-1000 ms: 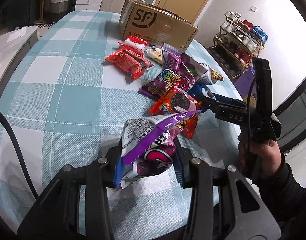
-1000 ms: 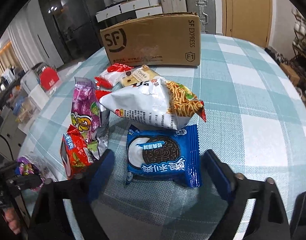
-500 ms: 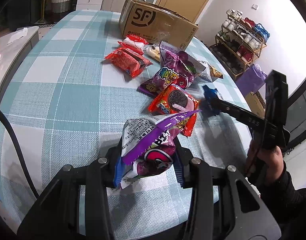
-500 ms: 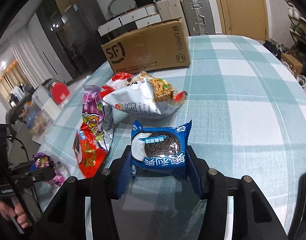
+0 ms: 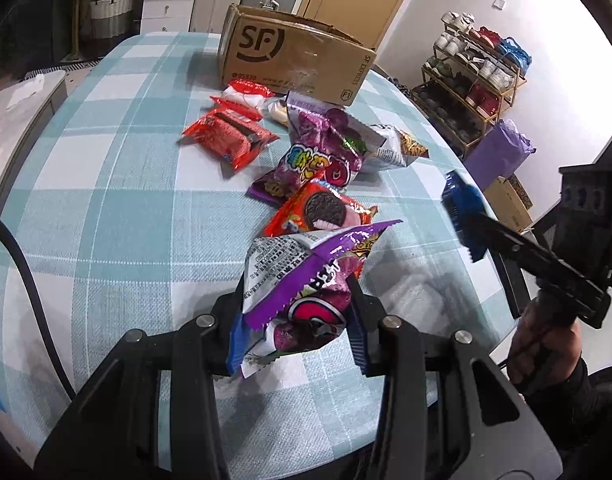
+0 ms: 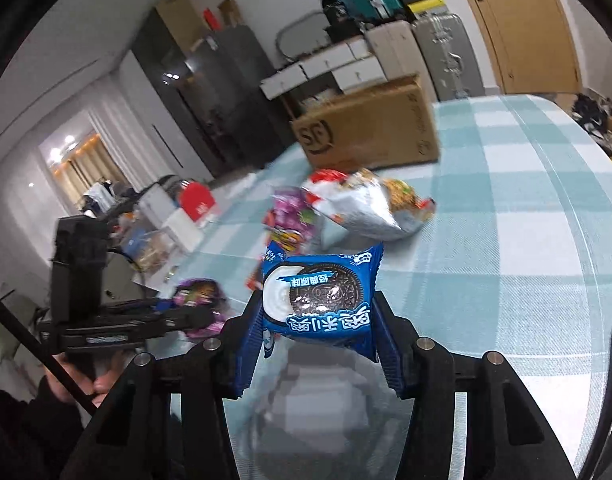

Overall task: Organize snacks
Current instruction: 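Hold the purple bag with the left gripper while the right gripper grasps the blue Oreo packet, then carry the purple bag and Oreo packet toward the cardboard box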

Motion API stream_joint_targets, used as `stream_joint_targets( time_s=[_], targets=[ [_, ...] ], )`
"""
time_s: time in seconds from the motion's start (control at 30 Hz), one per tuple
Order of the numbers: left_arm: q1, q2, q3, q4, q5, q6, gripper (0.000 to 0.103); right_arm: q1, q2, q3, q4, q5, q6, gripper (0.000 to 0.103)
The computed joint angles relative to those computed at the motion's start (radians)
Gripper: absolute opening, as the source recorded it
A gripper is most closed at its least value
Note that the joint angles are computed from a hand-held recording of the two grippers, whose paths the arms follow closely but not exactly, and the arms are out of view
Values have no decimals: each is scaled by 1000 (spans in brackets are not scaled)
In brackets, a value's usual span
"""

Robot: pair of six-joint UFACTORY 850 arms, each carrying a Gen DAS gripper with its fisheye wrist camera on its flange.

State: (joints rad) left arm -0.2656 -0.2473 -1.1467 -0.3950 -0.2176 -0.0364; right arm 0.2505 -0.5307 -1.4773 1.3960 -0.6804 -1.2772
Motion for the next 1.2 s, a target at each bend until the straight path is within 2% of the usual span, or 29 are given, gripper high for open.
stream_joint_targets(
  time_s=[0.17, 0.27, 0.57, 0.7, 0.83, 1.0, 1.2],
  targets=[
    [10, 2, -18, -9, -13, 12, 37, -7, 24, 6, 67, -35, -48, 52],
    [15, 3, -35, 52, -22, -34, 37, -11, 22, -17, 69, -39, -28, 52],
    [39, -40, -184, 157, -87, -103, 38, -19, 13, -89, 75, -62, -28, 52],
    [48, -73, -262, 119, -121, -53, 38, -15, -21, -175, -4, -51, 80, 52],
    [55, -107, -347, 108, -170, -19, 38, -13, -54, -255, -32, -71, 112, 52],
    [64, -143, -461, 233, -239, -79, 38, -7, -90, -367, -89, -66, 149, 52],
    [94, -195, -606, 191, -293, -41, 38, -15, -184, -573, -140, -98, 262, 52]
  ],
)
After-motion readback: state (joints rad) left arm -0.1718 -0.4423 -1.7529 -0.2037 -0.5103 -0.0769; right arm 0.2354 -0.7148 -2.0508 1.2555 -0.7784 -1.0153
